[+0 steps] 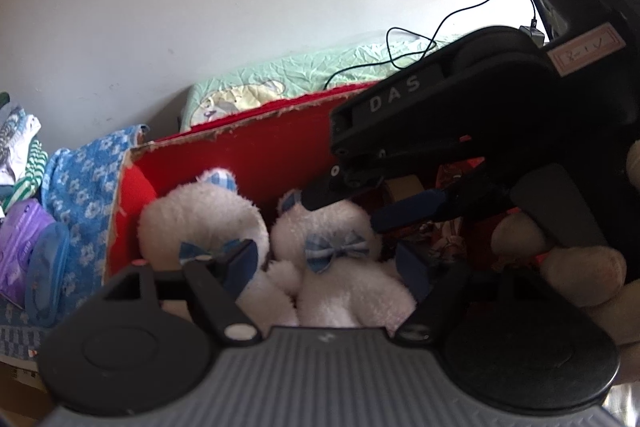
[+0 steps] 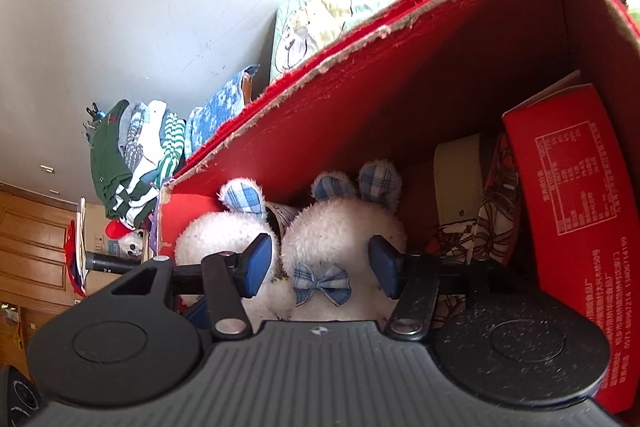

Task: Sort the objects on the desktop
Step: 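Lower the bear beside the first bear and open the right tool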

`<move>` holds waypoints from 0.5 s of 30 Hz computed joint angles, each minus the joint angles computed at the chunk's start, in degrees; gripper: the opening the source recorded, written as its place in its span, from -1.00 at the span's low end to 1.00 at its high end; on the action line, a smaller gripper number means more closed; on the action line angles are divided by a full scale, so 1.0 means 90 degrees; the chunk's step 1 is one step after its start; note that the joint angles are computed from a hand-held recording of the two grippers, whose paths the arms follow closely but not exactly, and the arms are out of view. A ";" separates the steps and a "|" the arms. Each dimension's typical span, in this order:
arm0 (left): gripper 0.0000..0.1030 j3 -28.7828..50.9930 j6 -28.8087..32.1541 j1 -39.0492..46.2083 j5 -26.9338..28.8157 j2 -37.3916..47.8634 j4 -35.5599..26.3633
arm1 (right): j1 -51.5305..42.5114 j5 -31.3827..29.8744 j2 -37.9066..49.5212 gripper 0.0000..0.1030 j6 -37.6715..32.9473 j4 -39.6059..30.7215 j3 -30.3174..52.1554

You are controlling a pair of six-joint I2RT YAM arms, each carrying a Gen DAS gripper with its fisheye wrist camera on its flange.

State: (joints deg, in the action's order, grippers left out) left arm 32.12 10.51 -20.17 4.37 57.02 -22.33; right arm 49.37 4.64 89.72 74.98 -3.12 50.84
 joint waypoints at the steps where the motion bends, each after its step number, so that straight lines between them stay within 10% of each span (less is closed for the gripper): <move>1: 0.55 0.0031 -0.0016 -0.0023 -0.0006 -0.0036 -0.0060 | 0.0026 0.0076 -0.0029 0.13 0.0013 -0.0015 -0.0009; 15: 0.64 0.0565 -0.0792 -0.0682 -0.1344 -0.0282 -0.0928 | 0.0689 0.1410 -0.0919 0.12 -0.0189 -0.0758 -0.0129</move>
State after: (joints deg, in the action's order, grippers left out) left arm 37.20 3.37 -26.31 -7.73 54.48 -30.68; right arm 55.57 17.34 81.45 73.28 -9.94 49.69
